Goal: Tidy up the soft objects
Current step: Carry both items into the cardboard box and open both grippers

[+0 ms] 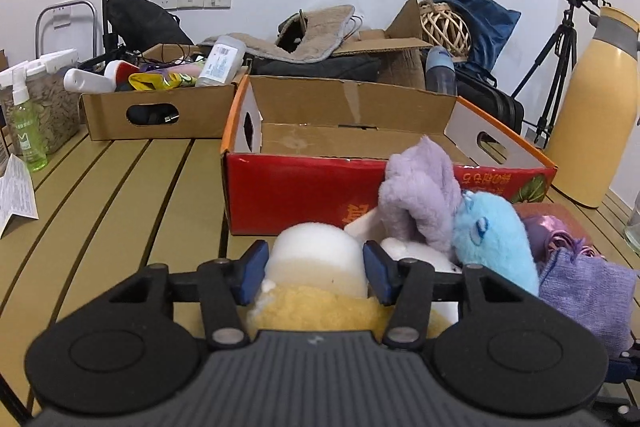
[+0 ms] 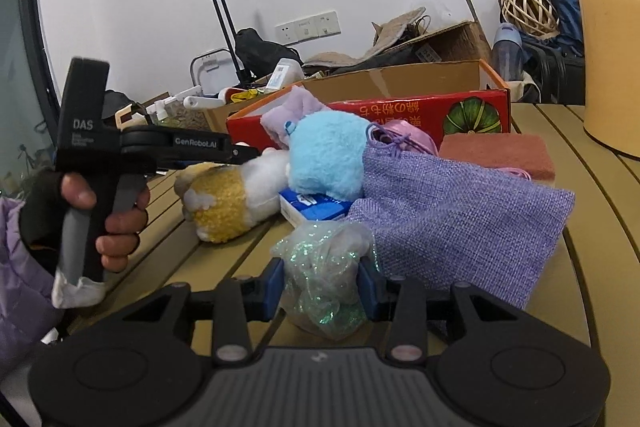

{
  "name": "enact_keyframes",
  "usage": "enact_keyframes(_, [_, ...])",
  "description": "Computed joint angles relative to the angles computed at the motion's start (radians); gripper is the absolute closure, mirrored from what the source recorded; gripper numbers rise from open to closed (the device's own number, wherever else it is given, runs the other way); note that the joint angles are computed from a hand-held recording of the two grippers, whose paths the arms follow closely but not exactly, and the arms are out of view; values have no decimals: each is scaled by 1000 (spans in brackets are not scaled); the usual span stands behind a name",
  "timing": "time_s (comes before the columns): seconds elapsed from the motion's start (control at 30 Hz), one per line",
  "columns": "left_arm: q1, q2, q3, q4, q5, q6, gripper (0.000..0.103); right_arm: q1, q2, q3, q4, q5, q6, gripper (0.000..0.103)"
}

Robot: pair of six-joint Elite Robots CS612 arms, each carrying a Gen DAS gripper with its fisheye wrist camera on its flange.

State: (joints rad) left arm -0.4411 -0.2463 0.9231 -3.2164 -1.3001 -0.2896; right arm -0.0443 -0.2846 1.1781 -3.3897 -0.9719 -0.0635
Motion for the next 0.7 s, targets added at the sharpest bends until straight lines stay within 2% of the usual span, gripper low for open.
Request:
enact_keyframes(0.07, [-1, -5, 9, -3, 2, 4, 55, 0, -1, 4, -6, -2, 0, 66])
enact_keyframes(0.13, [5, -26, 40, -7, -15, -32, 59, -2, -3, 12, -23, -2, 5, 67])
enact_keyframes(0.2, [6, -50, 90, -101, -12, -69, 59, -6, -6, 24, -56, 7, 31, 68])
enact_keyframes(0.3, [-7, -80, 159, -265, 44, -74, 59, -22, -19, 56, -124, 55, 90, 68])
enact_keyframes(0.4, [-13, -103, 193, -345, 39, -63, 59, -34, -50, 98, -203, 98, 133, 68])
enact_keyframes(0.5, [-12, -109, 168, -330, 15, -14, 58, -43, -74, 105, -241, 114, 144, 68])
enact_keyframes(0.6, [-1, -85, 78, -269, 0, 9, 58, -41, -77, 44, -215, 65, 116, 68])
enact_keyframes(0.7, [20, -27, -92, -107, -28, -10, 58, -35, -41, -103, -108, 12, 84, 67])
